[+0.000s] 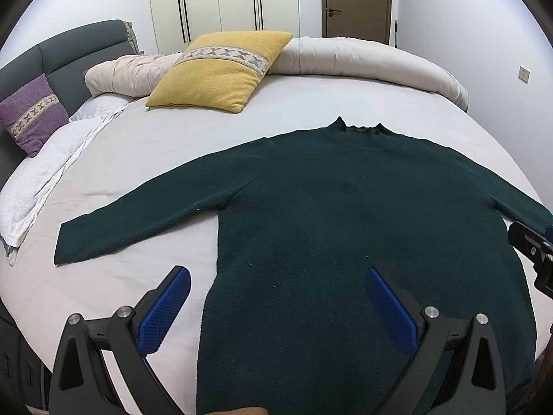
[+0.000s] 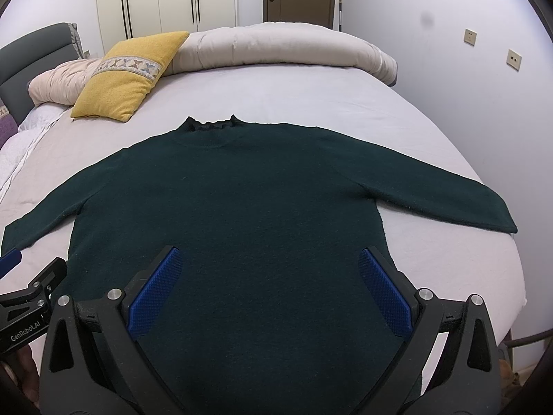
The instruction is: Fold small clothes
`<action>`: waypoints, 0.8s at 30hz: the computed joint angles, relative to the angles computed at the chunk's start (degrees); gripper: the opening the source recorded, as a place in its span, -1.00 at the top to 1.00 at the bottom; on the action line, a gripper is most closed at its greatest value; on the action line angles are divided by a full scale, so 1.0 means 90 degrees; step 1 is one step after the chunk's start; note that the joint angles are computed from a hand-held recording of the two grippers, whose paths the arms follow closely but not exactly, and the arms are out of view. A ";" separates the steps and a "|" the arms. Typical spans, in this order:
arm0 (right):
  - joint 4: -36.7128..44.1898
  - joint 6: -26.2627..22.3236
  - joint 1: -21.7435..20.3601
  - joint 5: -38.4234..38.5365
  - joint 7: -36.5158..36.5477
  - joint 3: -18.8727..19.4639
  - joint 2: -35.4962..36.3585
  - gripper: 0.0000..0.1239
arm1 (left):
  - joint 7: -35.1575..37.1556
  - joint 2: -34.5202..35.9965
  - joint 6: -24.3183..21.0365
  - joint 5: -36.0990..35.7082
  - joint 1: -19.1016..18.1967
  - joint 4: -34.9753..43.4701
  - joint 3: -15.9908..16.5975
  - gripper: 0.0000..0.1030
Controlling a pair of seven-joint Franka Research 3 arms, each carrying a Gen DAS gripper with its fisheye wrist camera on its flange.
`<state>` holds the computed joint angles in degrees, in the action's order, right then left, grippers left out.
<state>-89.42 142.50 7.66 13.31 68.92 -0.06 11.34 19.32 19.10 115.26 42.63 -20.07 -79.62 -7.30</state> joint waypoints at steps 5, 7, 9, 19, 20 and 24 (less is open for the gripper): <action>-0.0018 0.0011 0.0004 0.0003 0.0002 0.0000 -0.0009 -0.66 | 0.0004 -0.0019 0.0012 -0.0002 0.0009 -0.0026 -0.0001 -1.00; -0.0017 0.0006 0.0006 -0.0001 0.0003 -0.0001 -0.0010 -0.66 | 0.0007 -0.0028 0.0007 -0.0002 0.0011 -0.0036 0.0000 -1.00; -0.0014 0.0014 0.0007 -0.0006 0.0004 -0.0002 -0.0007 -0.66 | -0.0001 -0.0014 0.0007 0.0001 0.0008 -0.0020 -0.0002 -1.00; -0.0009 0.0000 0.0010 -0.0012 0.0009 -0.0003 -0.0008 -0.66 | 0.0010 -0.0040 0.0023 -0.0003 0.0024 -0.0052 -0.0003 -1.00; -0.0014 0.0008 0.0009 -0.0008 0.0008 -0.0003 -0.0010 -0.66 | 0.0008 -0.0040 0.0020 -0.0002 0.0024 -0.0053 -0.0002 -1.00; -0.0010 -0.0001 0.0009 -0.0004 0.0007 0.0000 -0.0004 -0.66 | 0.0009 -0.0035 0.0014 0.0003 0.0022 -0.0047 -0.0004 -1.00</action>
<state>-89.51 142.49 7.74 13.28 68.99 -0.06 11.30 19.40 18.78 115.39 42.65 -19.87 -80.04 -7.33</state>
